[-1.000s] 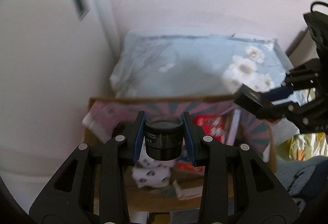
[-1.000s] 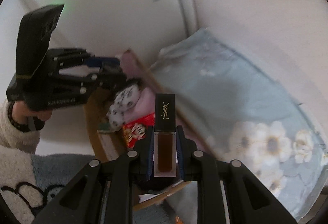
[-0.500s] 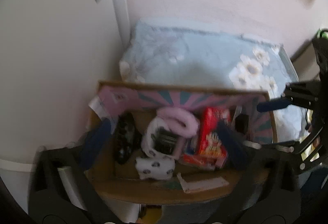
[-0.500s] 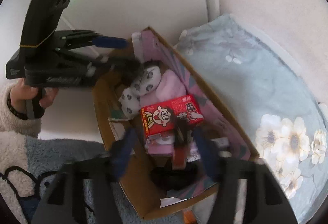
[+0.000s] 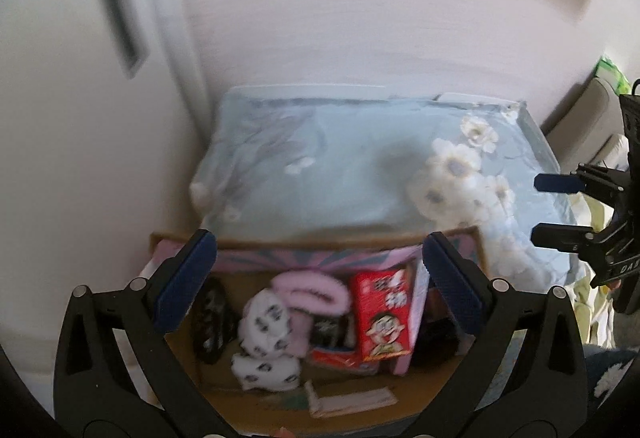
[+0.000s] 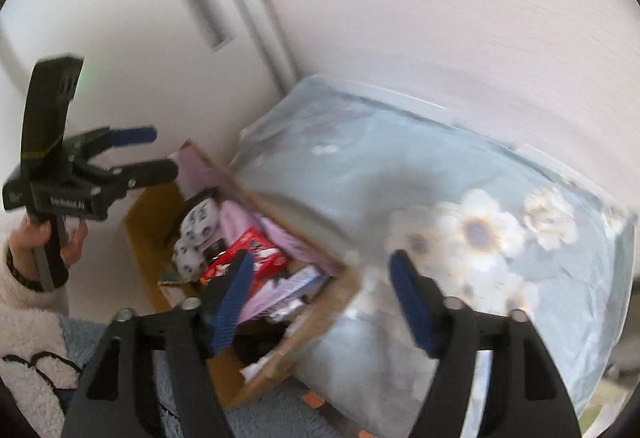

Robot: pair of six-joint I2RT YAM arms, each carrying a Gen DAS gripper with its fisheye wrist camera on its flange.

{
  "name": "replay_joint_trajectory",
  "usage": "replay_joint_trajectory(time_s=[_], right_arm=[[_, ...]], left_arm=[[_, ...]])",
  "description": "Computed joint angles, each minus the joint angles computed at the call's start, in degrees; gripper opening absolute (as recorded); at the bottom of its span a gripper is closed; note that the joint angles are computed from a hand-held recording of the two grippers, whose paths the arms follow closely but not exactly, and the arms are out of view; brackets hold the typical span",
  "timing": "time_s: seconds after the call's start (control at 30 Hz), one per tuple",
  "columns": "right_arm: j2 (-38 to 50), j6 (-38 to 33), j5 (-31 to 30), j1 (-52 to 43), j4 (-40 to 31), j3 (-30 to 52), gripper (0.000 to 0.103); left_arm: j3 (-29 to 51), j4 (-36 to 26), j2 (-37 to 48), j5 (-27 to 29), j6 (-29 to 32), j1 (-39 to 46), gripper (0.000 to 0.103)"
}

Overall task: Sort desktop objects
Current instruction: 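Move both tools back over the cloth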

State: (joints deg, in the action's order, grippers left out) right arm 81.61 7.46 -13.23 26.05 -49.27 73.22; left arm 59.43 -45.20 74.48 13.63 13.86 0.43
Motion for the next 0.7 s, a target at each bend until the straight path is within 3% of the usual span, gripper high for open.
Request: replay_joint_trajectory(time_s=[0.1,0.17,0.2,0.23,0.47,0.53,0.63,0.7], right_arm=[[-1.4,-1.5,-1.3,-4.7,-1.7,-0.5,0.083],[-1.8,-2.4,-2.8,-7.5,-2.7,-0.8,0.090],[-2.0,-3.0,-4.2,-9.2,-2.8,-1.1,0.101],[-2.5,-3.7,-6.8,-11.3,-2.1,-2.0,0.103],[-3.3,-5.8,-12.0,-20.7,2.9,-5.9,0.103],[-0.1,-9.2,-8.3,-21.8,1.0,-3.7,0.103],[5.5,-11.2,5.9,-21.1,0.4,-0.6,0.103],[7.2,-11.0,5.3,-23.2,3.3,-0.8,0.103]], left_arm=[[1.8,1.0,2.3,-1.4,-2.1,-4.7,0.103],[3.9,1.4,4.4,-1.3,-3.7,-7.8,0.103],[4.7,1.5,5.2,-1.1,-4.2,-8.9,0.103],[5.8,1.7,6.2,-1.2,-5.1,-10.5,0.103],[14.3,2.4,15.0,-5.1,-10.4,-20.9,0.103],[17.5,2.5,18.6,-7.1,-12.0,-23.5,0.103],[22.2,3.8,24.5,-9.2,-15.6,-25.8,0.103],[25.1,4.4,28.5,-9.1,-16.8,-26.8,0.103]])
